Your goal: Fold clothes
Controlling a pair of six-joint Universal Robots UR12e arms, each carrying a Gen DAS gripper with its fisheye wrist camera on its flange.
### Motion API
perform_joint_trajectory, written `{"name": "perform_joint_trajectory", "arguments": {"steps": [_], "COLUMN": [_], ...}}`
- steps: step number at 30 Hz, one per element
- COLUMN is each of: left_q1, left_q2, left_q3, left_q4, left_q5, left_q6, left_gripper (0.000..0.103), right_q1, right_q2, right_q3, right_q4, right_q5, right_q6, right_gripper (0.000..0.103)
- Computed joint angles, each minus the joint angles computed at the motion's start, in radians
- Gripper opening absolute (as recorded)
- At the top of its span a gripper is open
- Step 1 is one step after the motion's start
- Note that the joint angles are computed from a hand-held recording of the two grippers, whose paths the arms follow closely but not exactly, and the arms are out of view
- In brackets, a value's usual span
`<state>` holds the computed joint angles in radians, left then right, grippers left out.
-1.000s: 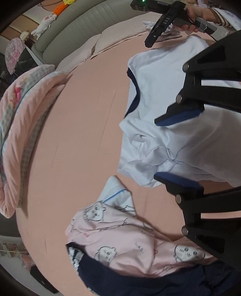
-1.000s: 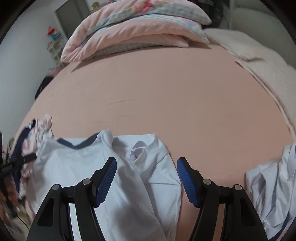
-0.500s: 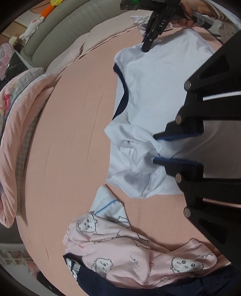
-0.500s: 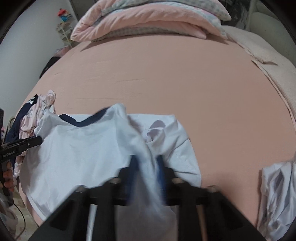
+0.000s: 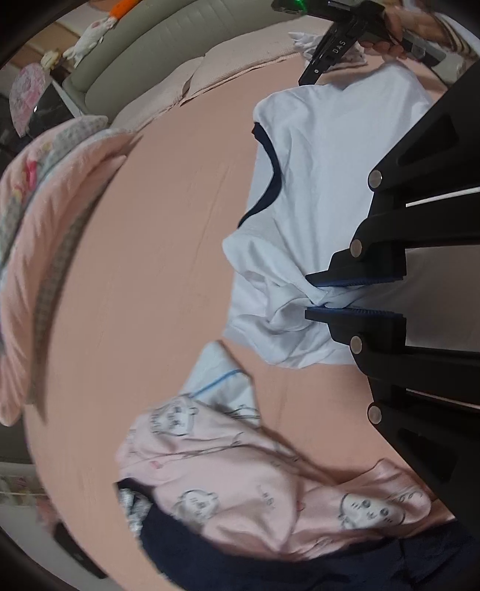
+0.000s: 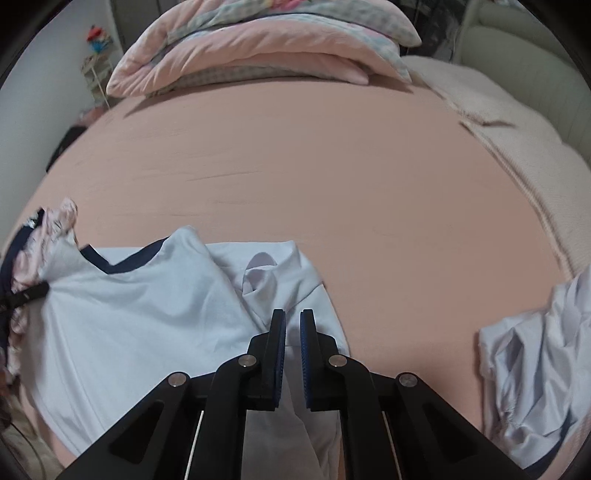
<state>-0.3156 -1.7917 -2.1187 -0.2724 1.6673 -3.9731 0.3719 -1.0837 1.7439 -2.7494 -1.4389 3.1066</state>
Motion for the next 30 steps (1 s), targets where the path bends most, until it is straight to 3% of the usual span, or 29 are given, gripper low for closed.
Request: {"name": "perform_joint_trajectory", "arguments": {"steps": [1, 3, 4, 5, 7, 8, 9, 12, 16, 20, 27, 30], "left_q1": [0.007, 0.029, 0.038, 0.038, 0.032, 0.026, 0.020, -0.019, -0.068, -0.087, -0.140, -0.160], "left_q2": [0.002, 0.009, 0.014, 0.021, 0.039, 0.050, 0.061, 0.083, 0.078, 0.076, 0.066, 0.066], "left_q3": [-0.008, -0.044, -0.062, -0.071, -0.083, -0.080, -0.077, -0.044, -0.018, -0.014, -0.004, -0.006], "left_q4": [0.028, 0.154, 0.218, 0.255, 0.313, 0.304, 0.290, 0.174, 0.112, 0.061, 0.007, -0.021], "left_q5": [-0.026, -0.098, -0.123, -0.114, -0.076, -0.050, -0.024, 0.085, 0.183, 0.195, 0.248, 0.264], "left_q6": [-0.011, -0.040, -0.059, -0.064, -0.060, -0.051, -0.041, 0.024, 0.085, 0.088, 0.090, 0.091], "left_gripper": [0.011, 0.035, 0.063, 0.076, 0.077, 0.077, 0.077, 0.077, 0.077, 0.077, 0.078, 0.078], "right_q1": [-0.001, 0.000, 0.000, -0.003, -0.002, 0.000, 0.001, 0.004, 0.005, 0.009, -0.019, -0.027], "right_q2": [-0.001, -0.003, -0.008, -0.018, -0.029, -0.034, -0.039, -0.056, -0.066, -0.069, -0.102, -0.120], "right_q3": [0.003, 0.006, 0.013, 0.026, 0.036, 0.041, 0.052, 0.073, 0.086, 0.089, 0.125, 0.146], "right_q4": [-0.008, -0.027, -0.040, -0.051, -0.061, -0.073, -0.101, -0.137, -0.139, -0.123, -0.103, -0.107], "right_q5": [0.007, 0.015, 0.014, 0.013, 0.015, 0.019, 0.024, 0.048, 0.057, 0.022, 0.080, 0.107], "right_q6": [0.000, -0.016, -0.025, -0.036, -0.054, -0.064, -0.078, -0.105, -0.108, -0.096, 0.017, 0.014], "right_gripper": [0.006, 0.006, 0.006, 0.008, 0.036, 0.064, 0.072, 0.072, 0.072, 0.072, 0.072, 0.072]}}
